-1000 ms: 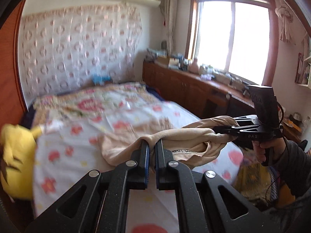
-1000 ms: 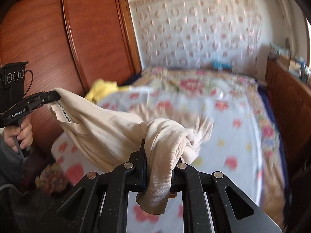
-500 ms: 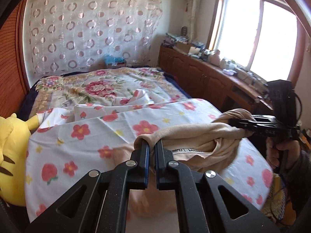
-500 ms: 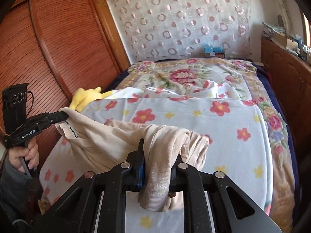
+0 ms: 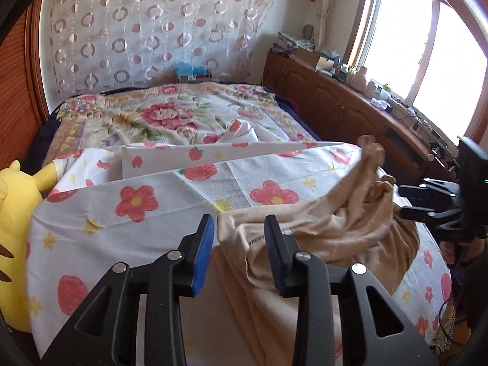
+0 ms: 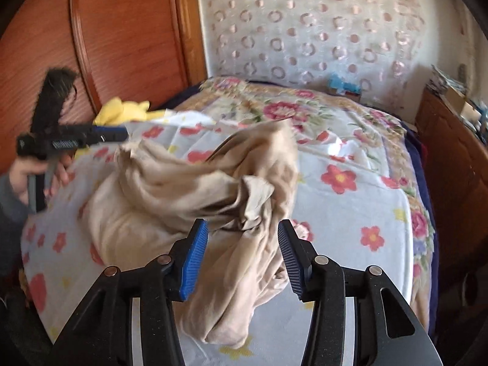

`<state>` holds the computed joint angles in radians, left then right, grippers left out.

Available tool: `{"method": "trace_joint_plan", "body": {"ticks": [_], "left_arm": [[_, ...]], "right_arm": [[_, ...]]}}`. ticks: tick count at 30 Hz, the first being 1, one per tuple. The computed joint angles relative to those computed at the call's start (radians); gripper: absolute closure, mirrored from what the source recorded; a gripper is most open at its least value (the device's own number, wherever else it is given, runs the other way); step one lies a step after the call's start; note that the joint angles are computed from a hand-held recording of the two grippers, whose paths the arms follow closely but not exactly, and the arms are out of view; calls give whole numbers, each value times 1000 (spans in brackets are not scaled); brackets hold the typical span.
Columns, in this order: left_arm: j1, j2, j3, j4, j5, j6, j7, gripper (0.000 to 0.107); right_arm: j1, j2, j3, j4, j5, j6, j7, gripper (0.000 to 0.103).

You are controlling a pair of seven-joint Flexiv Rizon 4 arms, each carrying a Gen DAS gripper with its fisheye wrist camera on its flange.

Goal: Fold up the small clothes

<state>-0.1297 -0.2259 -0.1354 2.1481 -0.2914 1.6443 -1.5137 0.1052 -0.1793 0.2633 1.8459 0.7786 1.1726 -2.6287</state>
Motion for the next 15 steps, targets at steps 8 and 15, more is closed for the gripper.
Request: {"method": "trace_joint_plan", "body": {"ticks": [8, 15], "left_arm": [[148, 57, -226, 127, -198, -7, 210, 58], [86, 0, -180, 68, -231, -46, 261, 58]], "right_arm": [[48, -119, 28, -84, -189, 60, 129, 57], [-21, -220, 51, -244, -102, 3, 163, 98]]}}
